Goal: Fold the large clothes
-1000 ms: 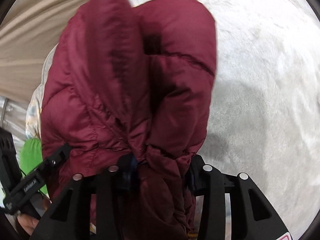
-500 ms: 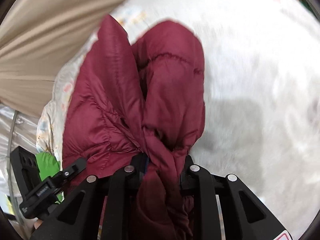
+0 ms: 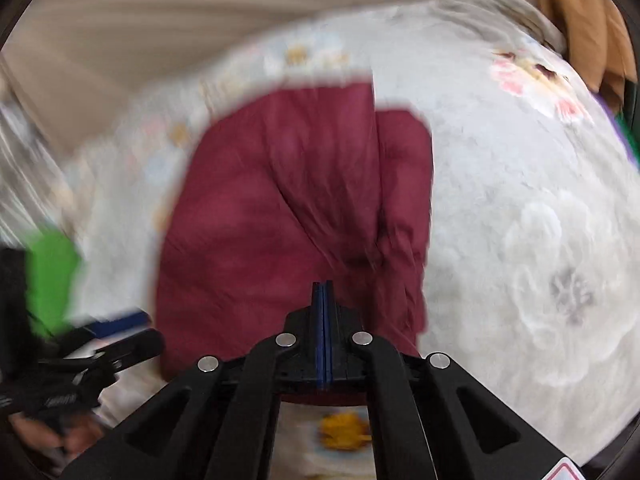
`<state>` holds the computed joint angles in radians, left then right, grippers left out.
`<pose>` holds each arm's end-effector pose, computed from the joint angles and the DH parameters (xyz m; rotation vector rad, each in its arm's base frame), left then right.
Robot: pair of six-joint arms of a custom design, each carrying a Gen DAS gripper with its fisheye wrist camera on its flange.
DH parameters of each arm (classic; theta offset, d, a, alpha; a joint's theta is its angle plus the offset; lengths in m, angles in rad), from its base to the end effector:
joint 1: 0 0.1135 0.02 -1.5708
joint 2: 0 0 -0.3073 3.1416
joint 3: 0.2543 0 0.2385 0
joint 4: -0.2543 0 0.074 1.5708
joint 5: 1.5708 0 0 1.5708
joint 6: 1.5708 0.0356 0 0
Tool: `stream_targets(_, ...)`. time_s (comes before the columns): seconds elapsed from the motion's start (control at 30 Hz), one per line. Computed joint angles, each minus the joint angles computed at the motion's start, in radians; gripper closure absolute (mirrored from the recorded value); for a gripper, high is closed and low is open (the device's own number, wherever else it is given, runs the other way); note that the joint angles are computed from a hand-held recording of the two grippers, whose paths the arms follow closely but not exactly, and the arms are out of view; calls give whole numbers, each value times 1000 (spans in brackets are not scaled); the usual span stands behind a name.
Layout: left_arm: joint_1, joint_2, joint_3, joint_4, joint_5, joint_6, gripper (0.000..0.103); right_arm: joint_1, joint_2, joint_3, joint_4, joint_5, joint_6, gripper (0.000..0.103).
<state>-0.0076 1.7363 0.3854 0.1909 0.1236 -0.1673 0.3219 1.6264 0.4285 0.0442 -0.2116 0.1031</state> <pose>0.2232 -0.0061 0.1042 -0.1830 2.7291 -0.2184 0.2074 0.0770 0.1277 -0.3616 2.7267 0.4082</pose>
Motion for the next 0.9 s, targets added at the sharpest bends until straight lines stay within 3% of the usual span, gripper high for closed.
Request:
stream_targets(0.07, 17, 59, -8, 48, 4, 1, 41, -55, 118, -8, 38, -59, 31, 103)
stream_targets(0.13, 22, 55, -5, 31, -30, -1, 41, 4, 63, -9, 13, -32, 68, 103)
stream_targets(0.23, 73, 45, -2, 7, 6, 0, 40, 29, -53, -22, -28, -17, 69, 103)
stream_targets(0.37, 102, -17, 8, -79, 27, 29, 40, 13, 111, -41, 22, -17, 16, 103)
stream_targets(0.47, 103, -148, 3, -126, 28, 25, 41, -69, -96, -16, -111, -90, 17, 99)
stream_targets(0.57, 108, -235, 45, -172, 42, 3, 38, -115, -218, 60, -161, -107, 44, 75)
stream_targets(0.6, 104, -233, 61, -173, 42, -7, 38, -142, -209, 78, -149, -129, 39, 66)
stream_targets(0.7, 97, -239, 112, -191, 45, -52, 38, -178, -77, 163, -67, -115, 33, 55)
stream_targets(0.8, 112, -268, 163, -214, 64, -73, 35, -156, -33, 168, 14, -29, 109, 55)
stream_targets(0.87, 121, -266, 202, -207, 88, -82, 29, -212, -19, 154, 34, -75, 116, 62)
stream_targets(0.9, 121, -251, 220, -200, 106, -90, 26, -272, 44, 172, 26, -158, 92, 64)
